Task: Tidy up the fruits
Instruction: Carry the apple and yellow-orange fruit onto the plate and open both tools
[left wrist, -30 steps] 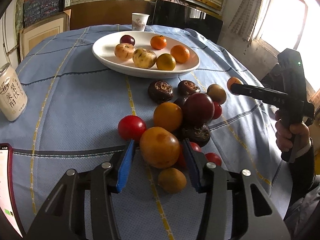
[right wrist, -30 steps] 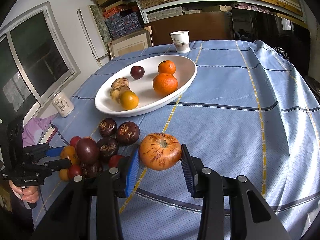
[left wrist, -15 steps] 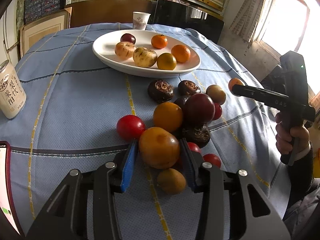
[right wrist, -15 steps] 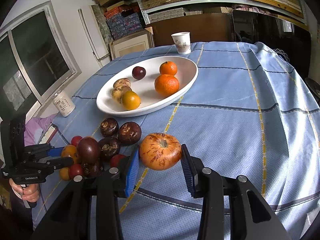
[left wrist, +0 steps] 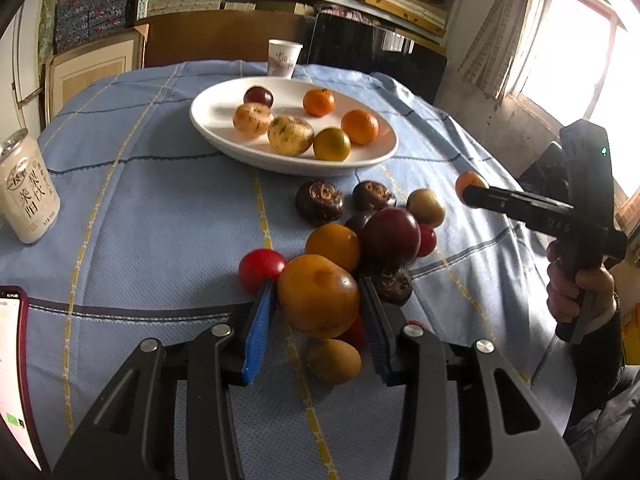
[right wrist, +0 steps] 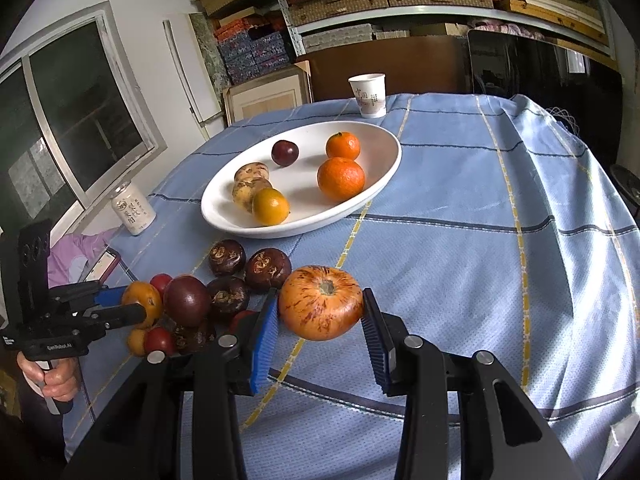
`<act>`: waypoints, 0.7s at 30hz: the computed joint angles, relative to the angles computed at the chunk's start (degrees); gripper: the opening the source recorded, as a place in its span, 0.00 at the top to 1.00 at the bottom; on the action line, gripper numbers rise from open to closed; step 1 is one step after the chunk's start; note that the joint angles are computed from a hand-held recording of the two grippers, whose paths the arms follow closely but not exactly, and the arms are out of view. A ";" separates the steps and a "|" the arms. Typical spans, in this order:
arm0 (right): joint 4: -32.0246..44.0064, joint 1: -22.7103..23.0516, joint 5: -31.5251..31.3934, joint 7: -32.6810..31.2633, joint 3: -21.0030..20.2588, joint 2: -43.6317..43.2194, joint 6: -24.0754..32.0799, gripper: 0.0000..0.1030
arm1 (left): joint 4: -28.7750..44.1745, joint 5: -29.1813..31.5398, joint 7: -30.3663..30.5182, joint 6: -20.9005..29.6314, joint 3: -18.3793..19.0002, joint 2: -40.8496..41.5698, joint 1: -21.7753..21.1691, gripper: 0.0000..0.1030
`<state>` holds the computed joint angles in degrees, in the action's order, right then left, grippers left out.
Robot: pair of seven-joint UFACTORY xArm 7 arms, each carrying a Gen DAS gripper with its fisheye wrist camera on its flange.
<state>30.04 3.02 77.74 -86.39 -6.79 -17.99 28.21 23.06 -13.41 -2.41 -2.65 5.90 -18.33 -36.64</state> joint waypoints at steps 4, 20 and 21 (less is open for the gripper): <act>-0.38 0.11 0.32 -0.30 0.12 -0.84 -0.21 0.60 | -0.19 0.74 -1.06 -0.40 -1.82 -1.38 1.69 0.60; 9.79 5.29 -4.48 6.82 -1.45 -3.13 1.70 0.60 | 19.42 12.06 -6.93 8.38 -15.41 2.47 19.88 0.60; 11.59 5.59 -3.86 7.19 -0.91 -1.18 0.84 0.60 | 21.60 14.37 -8.89 8.52 -17.19 4.48 22.31 0.60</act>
<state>41.63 8.61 73.88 -79.20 -7.70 -19.17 29.05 44.67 0.95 -11.30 5.87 -11.29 -13.85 -14.33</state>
